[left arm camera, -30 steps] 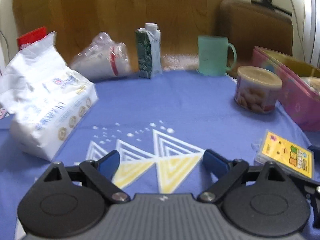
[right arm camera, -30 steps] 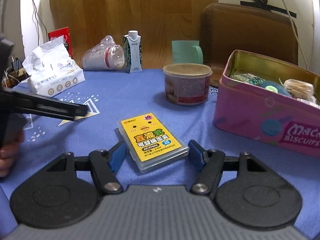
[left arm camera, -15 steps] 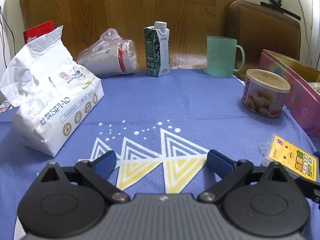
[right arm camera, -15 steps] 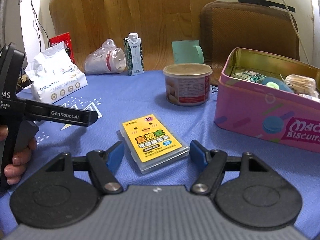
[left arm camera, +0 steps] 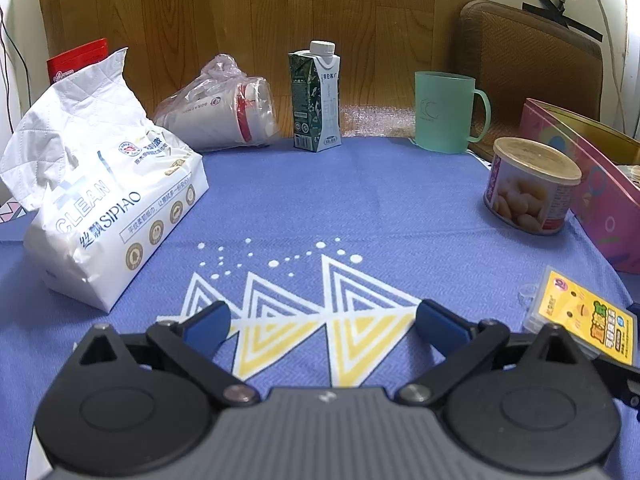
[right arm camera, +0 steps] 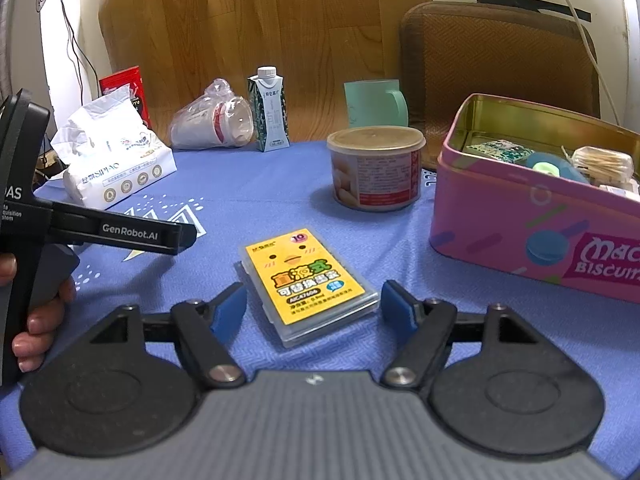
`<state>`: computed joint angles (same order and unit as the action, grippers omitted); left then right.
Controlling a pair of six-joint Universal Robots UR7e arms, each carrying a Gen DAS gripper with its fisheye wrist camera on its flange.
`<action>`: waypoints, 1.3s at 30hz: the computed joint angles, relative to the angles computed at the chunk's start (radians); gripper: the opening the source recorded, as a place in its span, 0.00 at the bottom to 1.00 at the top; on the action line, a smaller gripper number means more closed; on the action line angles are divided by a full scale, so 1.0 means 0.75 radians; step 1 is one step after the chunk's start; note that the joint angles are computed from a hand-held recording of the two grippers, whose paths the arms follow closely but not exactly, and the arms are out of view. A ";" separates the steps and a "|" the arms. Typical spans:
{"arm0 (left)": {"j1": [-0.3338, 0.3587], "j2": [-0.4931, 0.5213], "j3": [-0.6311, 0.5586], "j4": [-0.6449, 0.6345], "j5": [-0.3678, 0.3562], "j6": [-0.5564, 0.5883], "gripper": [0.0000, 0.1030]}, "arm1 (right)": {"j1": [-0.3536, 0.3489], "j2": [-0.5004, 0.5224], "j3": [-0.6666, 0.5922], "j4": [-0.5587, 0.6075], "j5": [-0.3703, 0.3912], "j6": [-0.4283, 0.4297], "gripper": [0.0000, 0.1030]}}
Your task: Organize soft objects
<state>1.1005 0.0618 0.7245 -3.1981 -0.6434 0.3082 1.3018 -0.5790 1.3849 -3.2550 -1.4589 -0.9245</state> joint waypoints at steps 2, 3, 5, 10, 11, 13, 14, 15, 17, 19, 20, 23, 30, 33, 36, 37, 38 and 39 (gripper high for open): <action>0.000 -0.001 0.001 0.000 -0.001 0.000 1.00 | 0.001 0.001 0.002 -0.006 -0.002 0.003 0.74; 0.000 -0.001 0.002 -0.001 -0.001 -0.001 1.00 | 0.001 0.001 0.002 -0.008 -0.002 0.004 0.74; 0.000 -0.001 0.002 0.000 -0.003 -0.003 1.00 | 0.001 0.002 0.004 -0.011 -0.003 0.005 0.74; -0.002 0.000 0.005 -0.003 -0.001 -0.006 1.00 | 0.001 0.003 0.004 -0.017 -0.005 0.008 0.75; -0.002 0.000 0.005 -0.004 0.000 -0.007 1.00 | 0.003 0.004 0.006 -0.022 -0.007 0.010 0.75; -0.002 0.000 0.005 -0.004 0.000 -0.007 1.00 | 0.003 0.004 0.007 -0.026 -0.009 0.012 0.75; -0.003 0.001 0.005 -0.005 0.002 -0.008 1.00 | 0.003 0.005 0.008 -0.029 -0.010 0.014 0.75; -0.003 0.001 0.005 -0.005 0.002 -0.008 1.00 | 0.004 0.005 0.008 -0.031 -0.010 0.015 0.75; -0.002 0.000 0.006 -0.006 0.001 -0.006 1.00 | 0.004 0.005 0.008 -0.032 -0.011 0.016 0.76; -0.003 -0.001 0.008 -0.007 0.002 -0.007 1.00 | 0.004 0.006 0.008 -0.034 -0.011 0.017 0.76; -0.003 -0.001 0.009 -0.008 0.002 -0.007 1.00 | 0.004 0.006 0.008 -0.034 -0.011 0.017 0.76; -0.003 -0.002 0.012 -0.010 -0.003 -0.005 1.00 | 0.006 0.008 0.013 -0.046 -0.015 0.023 0.76; -0.003 -0.012 0.034 -0.010 -0.034 0.013 1.00 | 0.004 0.007 0.010 -0.043 -0.013 0.021 0.76; -0.003 -0.014 0.037 -0.013 -0.034 0.013 1.00 | 0.004 0.008 0.010 -0.043 -0.013 0.021 0.76; -0.003 -0.015 0.038 -0.013 -0.035 0.013 1.00 | 0.004 0.009 0.010 -0.045 -0.013 0.021 0.76; -0.003 -0.015 0.038 -0.013 -0.035 0.013 1.00 | 0.004 0.009 0.010 -0.045 -0.013 0.021 0.76; -0.003 -0.013 0.037 -0.012 -0.035 0.013 1.00 | 0.004 0.009 0.011 -0.046 -0.013 0.019 0.76; -0.003 -0.015 0.038 -0.013 -0.035 0.014 1.00 | 0.005 0.009 0.012 -0.048 -0.014 0.018 0.76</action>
